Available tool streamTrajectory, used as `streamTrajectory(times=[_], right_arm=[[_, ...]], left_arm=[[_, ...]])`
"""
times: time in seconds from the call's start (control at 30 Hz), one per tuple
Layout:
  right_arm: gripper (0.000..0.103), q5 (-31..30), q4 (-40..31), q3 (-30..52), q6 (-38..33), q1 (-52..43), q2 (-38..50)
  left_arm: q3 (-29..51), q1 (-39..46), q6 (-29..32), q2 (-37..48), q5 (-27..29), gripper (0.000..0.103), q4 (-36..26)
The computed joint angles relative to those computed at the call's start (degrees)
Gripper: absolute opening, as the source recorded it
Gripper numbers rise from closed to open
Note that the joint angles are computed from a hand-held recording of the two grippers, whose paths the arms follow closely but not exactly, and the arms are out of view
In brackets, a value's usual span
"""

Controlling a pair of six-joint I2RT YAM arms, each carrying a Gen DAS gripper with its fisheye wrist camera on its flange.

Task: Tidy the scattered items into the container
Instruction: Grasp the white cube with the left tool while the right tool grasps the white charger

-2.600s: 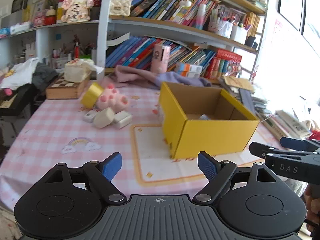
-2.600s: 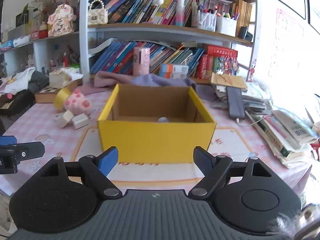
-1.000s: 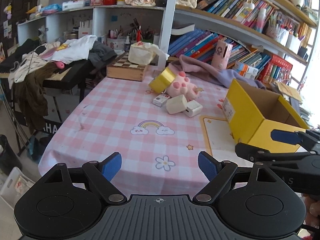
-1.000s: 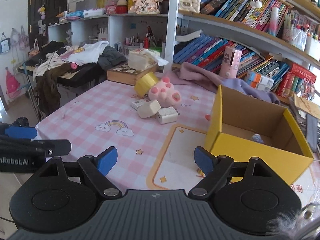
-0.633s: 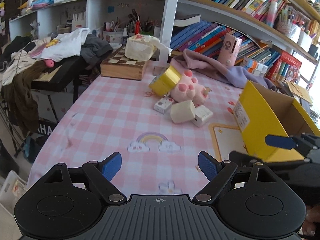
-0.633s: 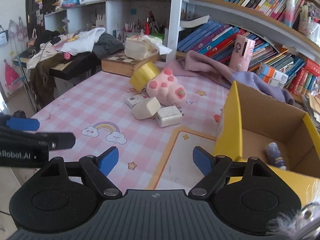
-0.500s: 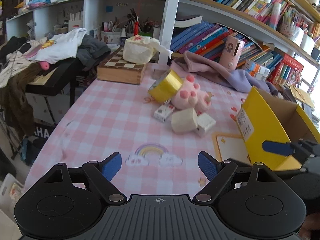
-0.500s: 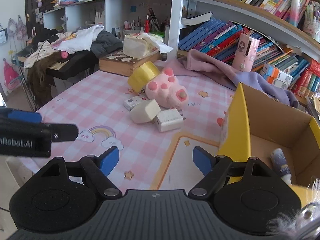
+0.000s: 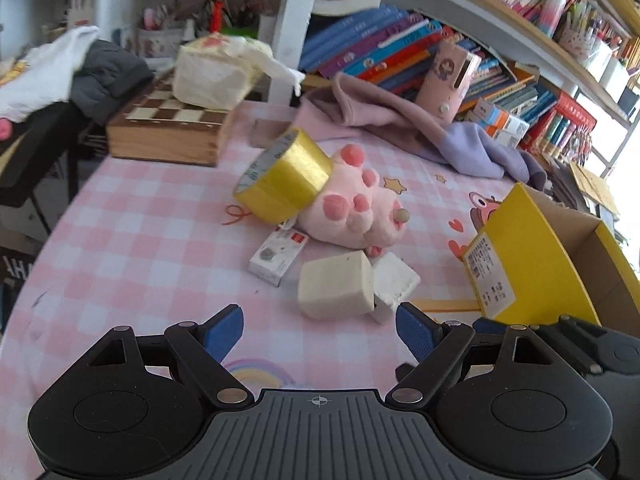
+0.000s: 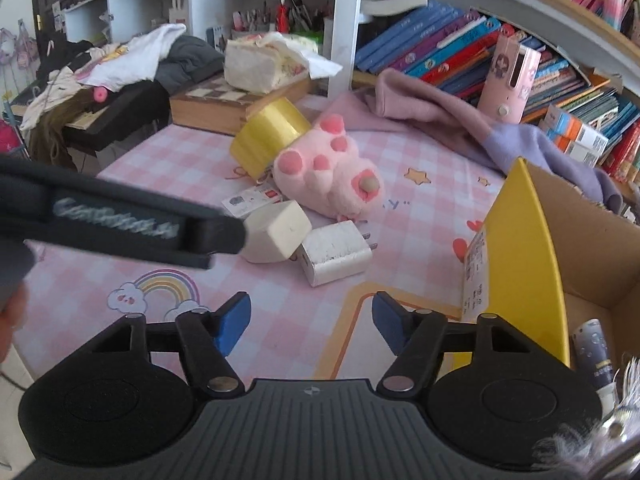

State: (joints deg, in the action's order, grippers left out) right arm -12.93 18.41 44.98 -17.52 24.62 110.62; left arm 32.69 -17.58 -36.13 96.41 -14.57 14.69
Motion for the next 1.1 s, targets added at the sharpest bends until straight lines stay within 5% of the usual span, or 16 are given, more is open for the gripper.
streamTrajectory(times=[0.37,0.43,0.5,0.53,0.7,1.1], right_arm=[[0.064,3.3,-5.8,10.5,2.2,1.9,7.9],[0.064,4.2,-6.1,11.7,2.2,2.3,9.1],[0.064,4.9,-6.6,12.9,2.6,2.5,10.2],[0.064,5.0,-7.0,13.5,2.8,2.5,10.6],[0.064,5.4,-7.5,15.9,3.1,3.0,12.7],[0.068,8.2,-10.3,26.0,9.3,4.2,20.1]], left_arm=[[11.7,6.4,1.4,14.4,9.0,0.083,0.2],[12.1,7.1,1.1,15.4,10.8,0.077,1.2],[12.2,7.6,1.2,16.1,12.3,0.055,1.8],[11.7,8.0,1.0,16.2,13.2,0.055,2.6],[6.0,10.3,-1.1,12.0,14.9,0.045,6.2],[-4.8,13.5,-5.5,-0.1,13.9,0.044,4.2]])
